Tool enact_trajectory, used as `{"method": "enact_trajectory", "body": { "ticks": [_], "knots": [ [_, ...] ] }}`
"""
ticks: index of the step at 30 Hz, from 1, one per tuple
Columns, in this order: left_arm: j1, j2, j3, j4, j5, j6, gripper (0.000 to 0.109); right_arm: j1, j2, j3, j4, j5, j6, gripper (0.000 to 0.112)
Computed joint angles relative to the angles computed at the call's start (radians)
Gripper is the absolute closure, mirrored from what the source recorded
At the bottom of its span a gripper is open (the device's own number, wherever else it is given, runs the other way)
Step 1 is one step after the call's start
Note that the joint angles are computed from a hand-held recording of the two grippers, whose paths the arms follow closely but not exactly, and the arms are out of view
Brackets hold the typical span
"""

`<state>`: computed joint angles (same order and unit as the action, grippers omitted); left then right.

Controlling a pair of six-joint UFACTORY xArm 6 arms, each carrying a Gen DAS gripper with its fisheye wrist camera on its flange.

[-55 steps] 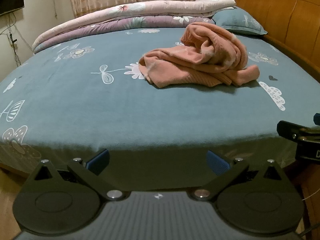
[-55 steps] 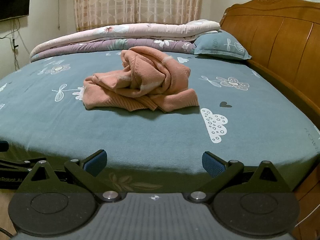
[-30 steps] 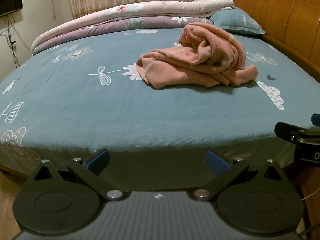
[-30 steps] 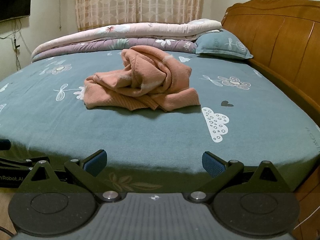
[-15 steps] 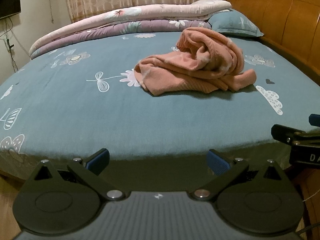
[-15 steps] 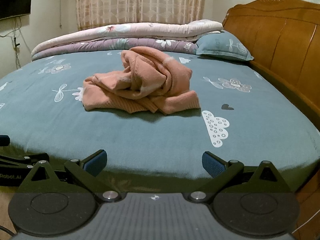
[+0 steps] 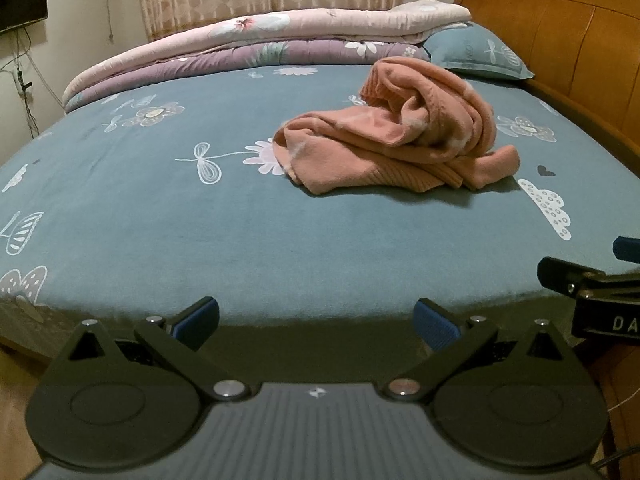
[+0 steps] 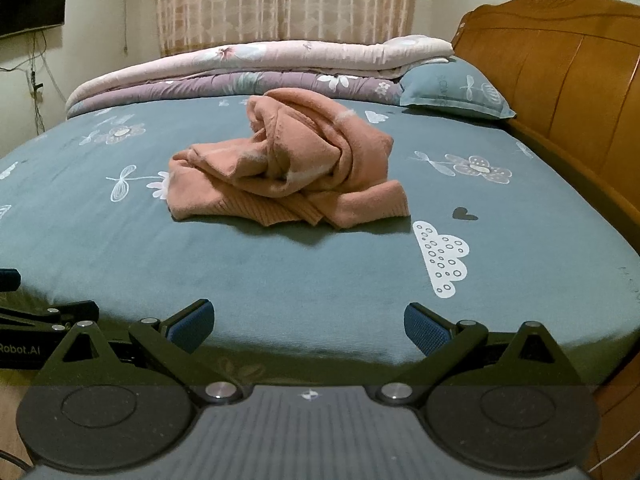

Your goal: Fold clothes

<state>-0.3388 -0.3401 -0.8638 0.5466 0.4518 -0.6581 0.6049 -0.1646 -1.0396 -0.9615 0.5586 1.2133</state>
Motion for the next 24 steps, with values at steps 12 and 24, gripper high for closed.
{"method": "enact_trajectory", "body": {
  "ticks": [12,24],
  "knots": [
    [0.010,0.086,-0.079,-0.005,-0.007,0.011,0.006,-0.048,0.059,-0.051,0.035,-0.049,-0.055,0.009],
    [0.028,0.280,-0.266,-0.032,-0.004,0.058,0.006,-0.139,0.198,-0.179,0.122,-0.117,-0.182,0.009]
  ]
}}
